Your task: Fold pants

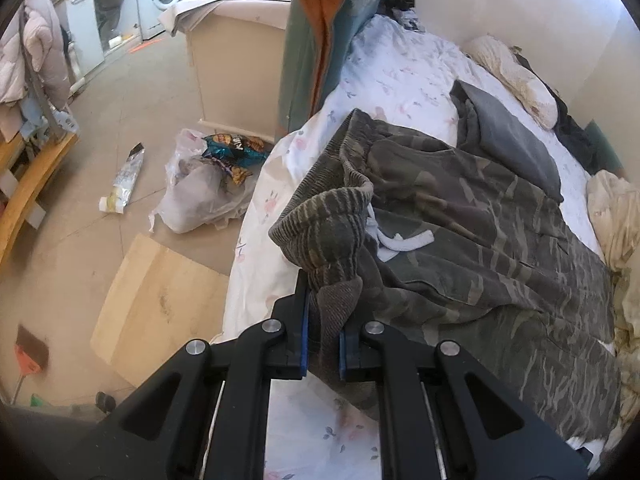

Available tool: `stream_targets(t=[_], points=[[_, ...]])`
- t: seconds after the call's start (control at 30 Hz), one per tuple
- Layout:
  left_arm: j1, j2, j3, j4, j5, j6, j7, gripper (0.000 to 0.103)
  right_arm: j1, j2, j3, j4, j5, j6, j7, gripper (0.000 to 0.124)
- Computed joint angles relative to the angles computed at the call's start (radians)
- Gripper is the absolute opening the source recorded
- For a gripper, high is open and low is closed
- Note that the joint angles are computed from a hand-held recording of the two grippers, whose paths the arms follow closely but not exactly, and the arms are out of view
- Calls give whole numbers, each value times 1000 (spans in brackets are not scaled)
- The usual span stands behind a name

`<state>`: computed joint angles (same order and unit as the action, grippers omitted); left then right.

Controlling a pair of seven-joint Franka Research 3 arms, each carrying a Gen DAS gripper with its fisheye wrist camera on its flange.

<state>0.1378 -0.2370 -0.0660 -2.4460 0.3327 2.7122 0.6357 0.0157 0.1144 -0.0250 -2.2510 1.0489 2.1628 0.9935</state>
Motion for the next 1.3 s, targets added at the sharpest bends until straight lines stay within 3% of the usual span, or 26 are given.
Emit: stream_targets(t=[0.1,0.23,0.33,0.53,0.67,0.73,0.8,0.83,0.87,1.0,1.13,1.2,1.3], points=[[11,2,-3,-7,24,-1,-14,7,-29,40,-20,27,87,82,18,92],[11,5,14,-20,-2,-2,-3,8,-46,79,-65,73,72,360,173,94],[21,16,9,-16,18,4,-2,8,-117,137,-61,133,134,448,264,93],[19,33,8,-8,26,-4,-2,8,-154,283,-117,317,-134,596,473,88],[23,32,7,-13,36,11,-9,8,-153,330,-194,378,-312,598,705,84],[27,34,-1,-11,63,13,-15,8,-188,348,-200,409,-360,582,728,80],[24,33,5,-14,57,11,-10,8,-174,355,-238,431,-463,564,811,63],[20,33,11,-14,33,6,-7,8,-174,347,-255,423,-501,565,845,35],[19,34,13,-11,22,1,-6,8,-166,339,-281,421,-554,543,892,15],[7,37,31,-6,-53,-14,13,8,-168,300,-306,404,-661,575,1007,1],[-9,13,52,-19,-148,-1,74,7,-240,284,-229,472,-680,608,965,0],[-47,-44,89,-32,-272,-6,165,7,-292,257,-161,507,-651,618,856,0],[-43,-130,88,-33,-291,-62,212,7,-359,236,-87,573,-531,597,746,0]])
